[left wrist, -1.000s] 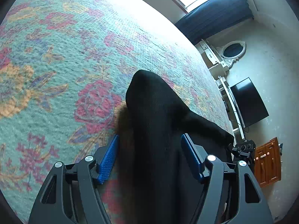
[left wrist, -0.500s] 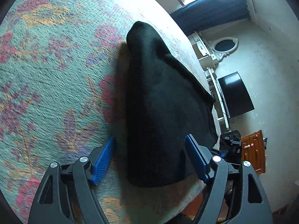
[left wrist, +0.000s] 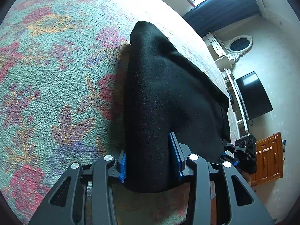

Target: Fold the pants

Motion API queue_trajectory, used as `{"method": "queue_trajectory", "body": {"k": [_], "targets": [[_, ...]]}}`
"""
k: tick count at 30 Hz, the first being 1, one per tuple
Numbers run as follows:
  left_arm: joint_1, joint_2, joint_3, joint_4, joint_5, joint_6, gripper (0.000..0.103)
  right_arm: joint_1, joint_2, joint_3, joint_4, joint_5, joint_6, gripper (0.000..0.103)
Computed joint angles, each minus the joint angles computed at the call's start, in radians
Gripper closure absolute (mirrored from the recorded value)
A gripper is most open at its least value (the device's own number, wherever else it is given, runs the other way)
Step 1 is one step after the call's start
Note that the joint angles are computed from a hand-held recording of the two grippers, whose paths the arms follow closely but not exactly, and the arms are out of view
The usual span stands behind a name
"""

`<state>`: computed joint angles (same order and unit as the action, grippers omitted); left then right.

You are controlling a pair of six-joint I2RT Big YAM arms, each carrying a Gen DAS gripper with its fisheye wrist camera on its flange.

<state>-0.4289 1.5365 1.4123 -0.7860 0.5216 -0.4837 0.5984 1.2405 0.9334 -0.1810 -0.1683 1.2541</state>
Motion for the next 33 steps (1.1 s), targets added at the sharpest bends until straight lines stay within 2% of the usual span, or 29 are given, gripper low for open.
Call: {"method": "queue_trajectory", "body": {"k": [11, 24, 33], "targets": [[-0.017, 0.001, 0.015, -0.021, -0.057, 0.000, 0.068, 0.010, -0.051, -0.021, -0.034, 0.011, -0.007, 0.069], [-0.022, 0.016, 0.054, -0.061, -0.085, 0.015, 0.068, 0.071, -0.068, -0.017, -0.070, 0.048, 0.029, 0.069], [-0.020, 0.029, 0.068, -0.064, -0.089, 0.023, 0.068, 0.086, -0.073, -0.019, -0.076, 0.056, 0.038, 0.069]]}}
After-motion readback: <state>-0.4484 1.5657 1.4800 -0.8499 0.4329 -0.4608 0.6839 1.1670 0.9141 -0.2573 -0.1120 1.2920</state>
